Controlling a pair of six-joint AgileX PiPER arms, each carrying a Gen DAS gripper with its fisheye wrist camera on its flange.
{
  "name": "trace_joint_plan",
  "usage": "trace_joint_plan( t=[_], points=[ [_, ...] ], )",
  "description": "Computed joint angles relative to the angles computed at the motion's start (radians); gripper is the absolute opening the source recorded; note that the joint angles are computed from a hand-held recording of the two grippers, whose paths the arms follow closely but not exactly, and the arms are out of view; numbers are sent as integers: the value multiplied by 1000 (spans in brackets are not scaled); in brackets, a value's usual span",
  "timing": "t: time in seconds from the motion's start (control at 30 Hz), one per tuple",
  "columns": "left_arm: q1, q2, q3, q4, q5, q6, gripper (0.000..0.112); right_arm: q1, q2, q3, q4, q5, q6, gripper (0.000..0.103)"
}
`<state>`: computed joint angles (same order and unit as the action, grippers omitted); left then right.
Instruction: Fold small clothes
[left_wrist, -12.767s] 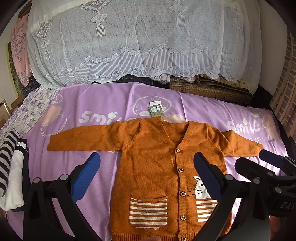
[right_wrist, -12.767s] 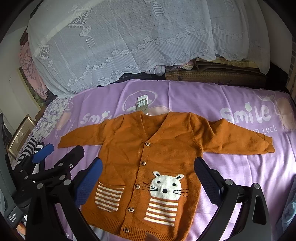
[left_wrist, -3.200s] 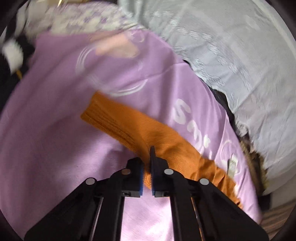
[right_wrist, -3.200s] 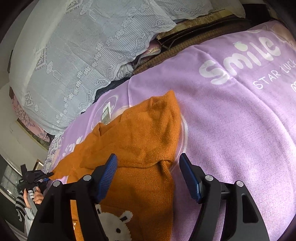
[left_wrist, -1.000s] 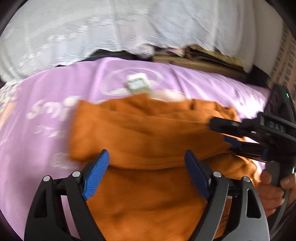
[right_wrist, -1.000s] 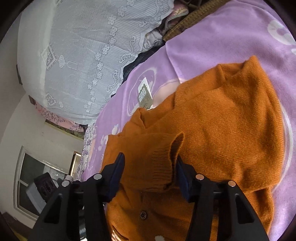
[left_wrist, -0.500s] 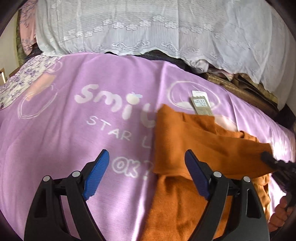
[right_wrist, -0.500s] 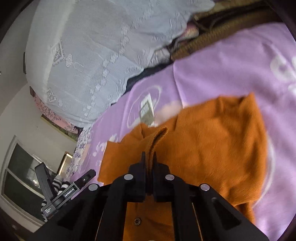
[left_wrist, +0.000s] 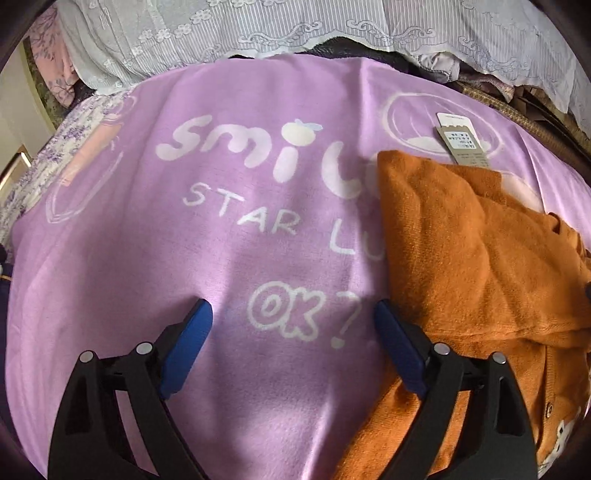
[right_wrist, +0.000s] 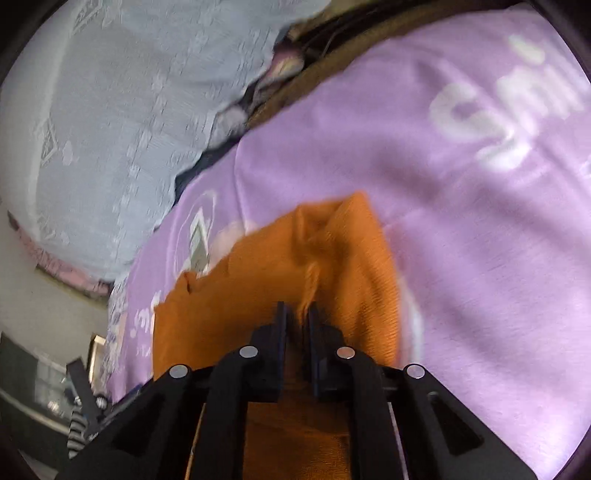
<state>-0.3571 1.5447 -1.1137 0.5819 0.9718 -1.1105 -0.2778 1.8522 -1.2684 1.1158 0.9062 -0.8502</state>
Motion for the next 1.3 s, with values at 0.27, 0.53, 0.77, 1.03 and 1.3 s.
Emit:
trace_joint_plan(
  t=[0.27, 0.53, 0.77, 1.03, 1.3],
  points=[
    [-27, 54, -209, -130, -39, 223, 86, 57, -61, -18, 66, -2, -117, 14],
    [105, 194, -219, -266, -169, 323, 99, 145, 123, -175, -100, -24, 15, 4],
    [67, 30, -60, -177, -173, 236, 88, 122, -85, 40, -86, -31, -196, 10],
    [-9, 23, -34, -11, -74, 87, 91, 108, -150, 147, -117, -94, -270, 10],
    [-27, 163, -243, -24, -39, 227, 88, 187, -80, -11, -175, -142, -124, 22]
  ],
)
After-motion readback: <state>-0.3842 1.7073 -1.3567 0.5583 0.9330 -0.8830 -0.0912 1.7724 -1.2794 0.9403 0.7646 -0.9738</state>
